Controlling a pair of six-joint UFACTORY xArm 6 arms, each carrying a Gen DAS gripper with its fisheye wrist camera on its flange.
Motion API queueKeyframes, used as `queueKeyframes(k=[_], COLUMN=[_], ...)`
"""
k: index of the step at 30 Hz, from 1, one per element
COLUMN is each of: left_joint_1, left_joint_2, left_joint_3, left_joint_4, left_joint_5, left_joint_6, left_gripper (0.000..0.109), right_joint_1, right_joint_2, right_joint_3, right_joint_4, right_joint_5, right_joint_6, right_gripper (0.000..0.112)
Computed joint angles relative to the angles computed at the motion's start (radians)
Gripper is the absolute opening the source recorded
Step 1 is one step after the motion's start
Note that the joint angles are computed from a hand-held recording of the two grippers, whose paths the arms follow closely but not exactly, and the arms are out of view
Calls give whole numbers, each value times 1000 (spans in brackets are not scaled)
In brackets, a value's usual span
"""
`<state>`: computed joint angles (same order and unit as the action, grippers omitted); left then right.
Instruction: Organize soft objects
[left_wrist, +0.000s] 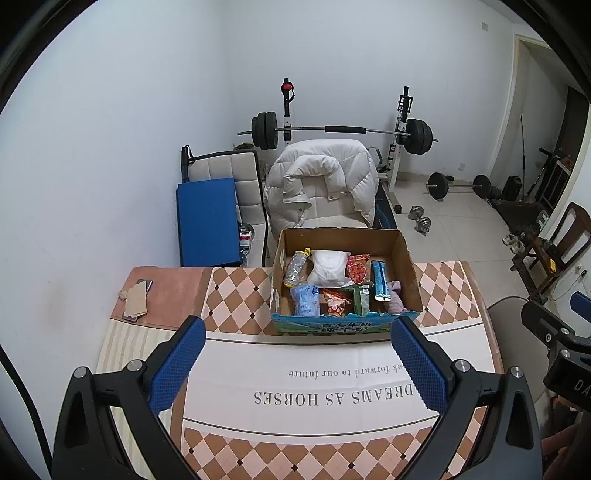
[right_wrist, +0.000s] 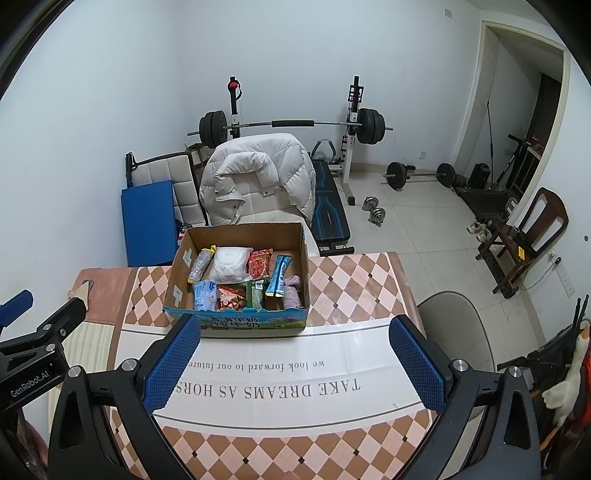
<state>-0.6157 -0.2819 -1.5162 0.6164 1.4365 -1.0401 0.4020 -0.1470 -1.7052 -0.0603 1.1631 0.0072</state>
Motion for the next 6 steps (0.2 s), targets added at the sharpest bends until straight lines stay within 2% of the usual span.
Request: queueKeyframes(k=[6], left_joint_1=[-14], left_joint_2=[-3], left_joint_3=[7], left_joint_4=[20], left_joint_5=[5], left_joint_6=[-5], left_gripper=[103], right_joint_1=[5], right_joint_2=[-13], right_joint_3=[24], right_joint_4=[-8], right_joint_5=[-13], right_joint_6=[19], right_gripper=[103])
